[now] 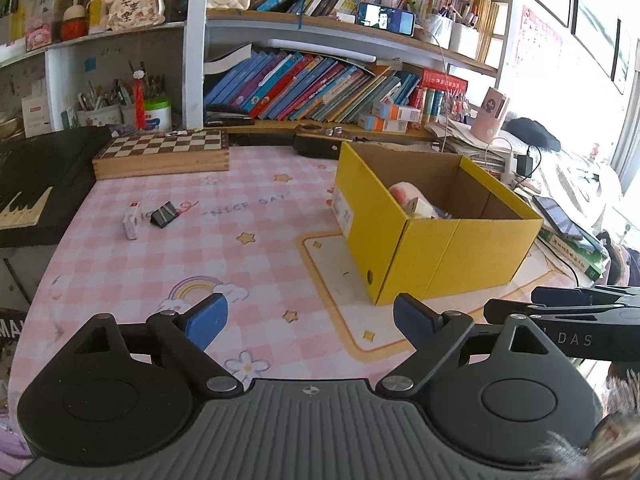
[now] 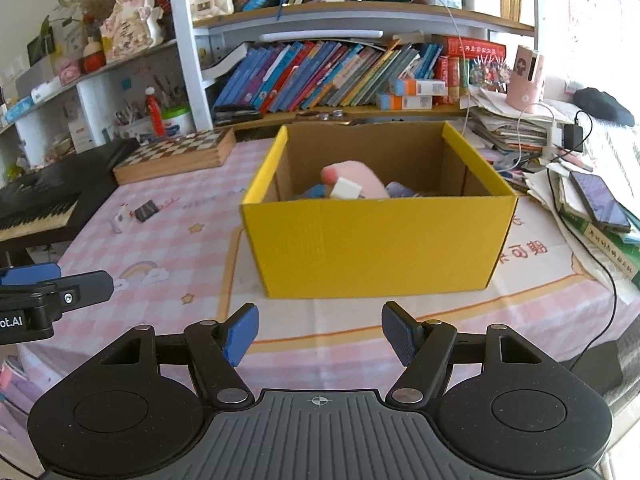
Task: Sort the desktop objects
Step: 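Lift both open grippers out of the box and move toward the table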
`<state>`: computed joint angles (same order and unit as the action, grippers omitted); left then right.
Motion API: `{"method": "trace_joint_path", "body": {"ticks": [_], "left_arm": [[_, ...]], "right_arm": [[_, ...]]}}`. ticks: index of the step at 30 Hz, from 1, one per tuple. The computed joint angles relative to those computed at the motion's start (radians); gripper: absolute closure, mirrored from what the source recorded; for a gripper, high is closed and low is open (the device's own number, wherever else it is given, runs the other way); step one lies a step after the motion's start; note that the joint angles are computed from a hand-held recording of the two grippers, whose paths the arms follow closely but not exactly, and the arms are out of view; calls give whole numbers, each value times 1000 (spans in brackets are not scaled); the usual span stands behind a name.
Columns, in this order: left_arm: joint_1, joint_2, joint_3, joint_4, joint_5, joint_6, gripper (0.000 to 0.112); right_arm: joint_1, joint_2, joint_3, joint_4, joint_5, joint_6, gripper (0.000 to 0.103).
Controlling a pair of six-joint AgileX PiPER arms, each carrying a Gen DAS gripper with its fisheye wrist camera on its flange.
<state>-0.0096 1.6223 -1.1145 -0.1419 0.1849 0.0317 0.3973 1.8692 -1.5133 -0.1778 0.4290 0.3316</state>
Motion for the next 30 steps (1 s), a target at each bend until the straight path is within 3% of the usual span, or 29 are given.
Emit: {"method": "trace_joint_path", "body": {"ticks": [8,14,24,30], "left_arm": [[84,-56,72,-386,29,440,22],[145,-84,115,-570,55,649,21],[244,-130,191,-781,78,884,18],[314,-159,225,-837,83,939,18]], "right_arm": [[87,-16,31,-118,10,149,33],[144,-18,39,-183,20,224,33],[221,16,-7,-183,53,201,33],[261,55,-63,-152,64,150,33]]}}
